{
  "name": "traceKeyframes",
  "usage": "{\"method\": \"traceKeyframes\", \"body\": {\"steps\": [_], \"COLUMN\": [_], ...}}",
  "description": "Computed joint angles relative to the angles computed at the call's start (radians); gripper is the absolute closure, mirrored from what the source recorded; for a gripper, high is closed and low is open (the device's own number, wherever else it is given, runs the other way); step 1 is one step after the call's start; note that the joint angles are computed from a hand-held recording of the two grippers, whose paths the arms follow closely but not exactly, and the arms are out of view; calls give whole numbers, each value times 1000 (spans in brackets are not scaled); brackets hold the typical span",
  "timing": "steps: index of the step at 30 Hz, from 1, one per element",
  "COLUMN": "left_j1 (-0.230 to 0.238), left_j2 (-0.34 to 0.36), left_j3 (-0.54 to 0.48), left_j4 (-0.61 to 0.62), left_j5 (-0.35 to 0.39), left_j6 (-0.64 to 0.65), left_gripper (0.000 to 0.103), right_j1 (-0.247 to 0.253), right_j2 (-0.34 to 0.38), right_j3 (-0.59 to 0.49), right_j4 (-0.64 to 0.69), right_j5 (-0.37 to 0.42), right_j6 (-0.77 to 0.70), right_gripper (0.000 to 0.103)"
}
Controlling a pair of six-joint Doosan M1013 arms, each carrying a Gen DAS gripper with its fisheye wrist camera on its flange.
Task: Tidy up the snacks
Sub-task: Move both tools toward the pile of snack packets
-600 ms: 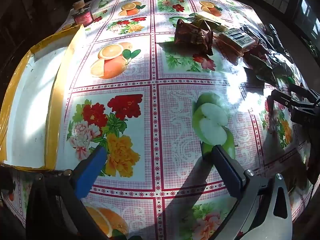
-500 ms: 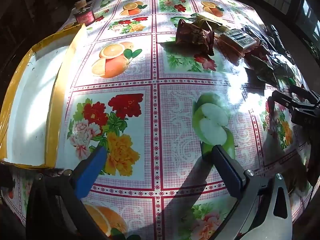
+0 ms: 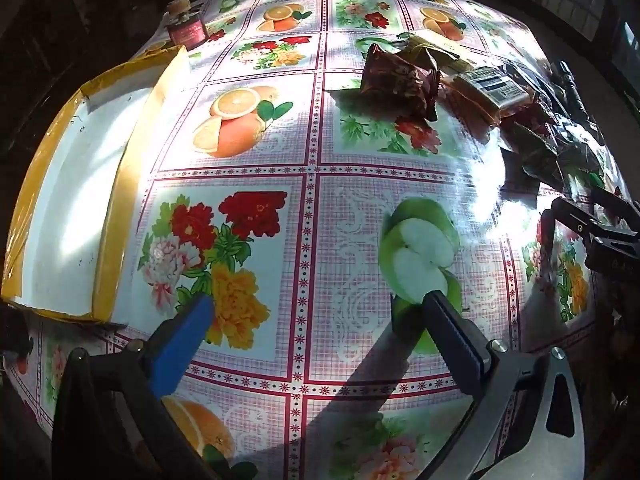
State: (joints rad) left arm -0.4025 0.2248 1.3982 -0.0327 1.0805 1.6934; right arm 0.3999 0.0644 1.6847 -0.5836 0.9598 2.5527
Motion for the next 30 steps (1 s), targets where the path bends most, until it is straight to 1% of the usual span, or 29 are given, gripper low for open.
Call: {"method": "traceKeyframes", "body": {"steps": [2, 4, 5, 6, 8, 9, 10, 12, 14, 16, 19, 24, 30], "left_j1": [0, -2, -2, -3, -6, -6, -5, -3, -6, -7, -12, -16, -21], "left_j2": [-8, -15, -17, -21, -29, -30, -32, -36, -42, -46, -51, -54, -56], "left_j3": [4, 2, -2, -3, -8, -12, -15, -17, -14, -8, 0, 6, 8], "left_j4": [-18, -33, -42, -50, -56, -59, -64, -68, -59, -55, -39, -27, -14], "left_j5": [-13, -24, -26, -30, -38, -40, -43, -50, -58, -60, -63, -60, -62], "left_j6": [-1, -5, -3, -1, -8, -12, -13, -20, -34, -45, -61, -81, -87], "left_gripper": [0, 0, 0, 0, 0, 0, 0, 0, 0, 0, 0, 0, 0], "right_j1": [5, 3, 11, 25, 55, 63, 73, 92, 111, 125, 125, 140, 145], "right_j2": [-3, -24, -50, -62, -62, -57, -50, -27, -6, 6, 3, 6, 4], "right_j3": [-2, 13, 38, 47, 28, 11, -7, -55, -89, -102, -102, -109, -111], "right_j4": [25, 64, 66, 32, -34, -56, -70, -74, -119, -172, -184, -217, -228], "right_j5": [-7, -74, -139, -155, -105, -79, -46, 45, 124, 175, 180, 221, 229], "right_j6": [-15, 8, 78, 161, 263, 277, 276, 224, 195, 192, 189, 197, 192], "right_gripper": [0, 2, 3, 3, 3, 3, 3, 3, 3, 3, 3, 3, 3]}}
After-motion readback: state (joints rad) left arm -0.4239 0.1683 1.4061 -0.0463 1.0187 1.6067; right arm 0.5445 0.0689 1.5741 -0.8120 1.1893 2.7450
